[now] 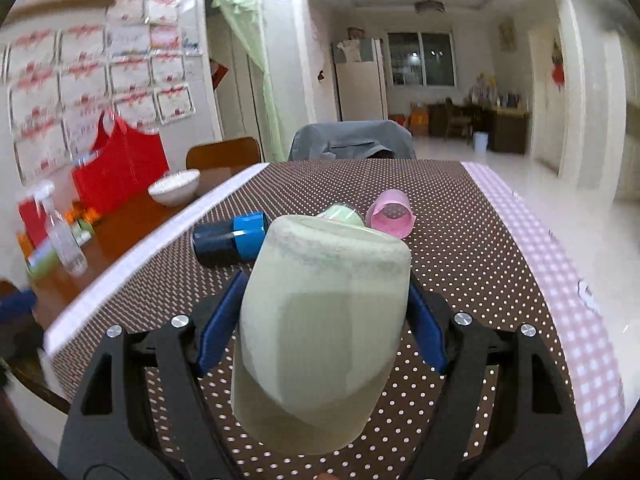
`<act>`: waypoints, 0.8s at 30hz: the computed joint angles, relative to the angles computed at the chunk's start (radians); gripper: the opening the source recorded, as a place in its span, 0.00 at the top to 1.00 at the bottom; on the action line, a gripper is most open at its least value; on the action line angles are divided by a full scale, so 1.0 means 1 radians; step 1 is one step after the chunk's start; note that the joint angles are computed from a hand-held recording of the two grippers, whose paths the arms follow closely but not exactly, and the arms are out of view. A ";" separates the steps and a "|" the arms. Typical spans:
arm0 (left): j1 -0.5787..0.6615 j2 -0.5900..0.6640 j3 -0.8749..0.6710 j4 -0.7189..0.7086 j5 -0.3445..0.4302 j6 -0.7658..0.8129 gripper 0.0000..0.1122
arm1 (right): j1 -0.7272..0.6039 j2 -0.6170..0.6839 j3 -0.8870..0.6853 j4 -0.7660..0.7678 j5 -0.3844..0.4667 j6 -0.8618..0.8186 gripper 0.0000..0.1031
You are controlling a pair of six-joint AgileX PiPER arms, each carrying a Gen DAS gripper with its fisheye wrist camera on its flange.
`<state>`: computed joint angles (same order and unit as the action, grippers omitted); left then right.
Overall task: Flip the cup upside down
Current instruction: 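Lower the pale green cup rim-down onto the runner with the right tool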
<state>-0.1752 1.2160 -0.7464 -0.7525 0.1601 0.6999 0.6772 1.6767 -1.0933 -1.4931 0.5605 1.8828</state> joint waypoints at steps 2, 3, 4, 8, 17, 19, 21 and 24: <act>0.016 0.003 -0.003 -0.055 0.011 0.058 0.25 | 0.004 0.026 -0.011 0.002 0.008 -0.011 0.27; 0.019 0.004 -0.002 -0.067 0.012 0.069 0.25 | 0.004 0.039 -0.018 0.008 0.009 -0.019 0.27; 0.024 0.006 -0.004 -0.085 0.016 0.088 0.25 | 0.004 0.051 -0.028 0.017 0.013 -0.032 0.27; 0.034 0.013 -0.010 -0.117 0.029 0.121 0.25 | 0.012 0.071 -0.036 0.031 0.031 -0.059 0.27; 0.033 0.020 -0.012 -0.136 0.027 0.143 0.25 | 0.011 0.063 -0.046 0.192 -0.023 -0.223 0.24; 0.025 0.018 -0.011 -0.116 0.023 0.121 0.25 | 0.008 0.028 -0.027 0.204 -0.042 -0.214 0.14; 0.015 0.015 -0.009 -0.093 0.020 0.096 0.25 | 0.003 -0.006 -0.010 0.224 -0.066 -0.213 0.11; -0.001 0.007 -0.007 -0.045 0.015 0.045 0.25 | -0.006 -0.048 -0.001 0.284 -0.107 -0.253 0.06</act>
<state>-0.1757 1.2227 -0.7533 -0.7971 0.1749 0.7449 0.6709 1.6289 -1.0946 -1.2087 0.4536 1.6299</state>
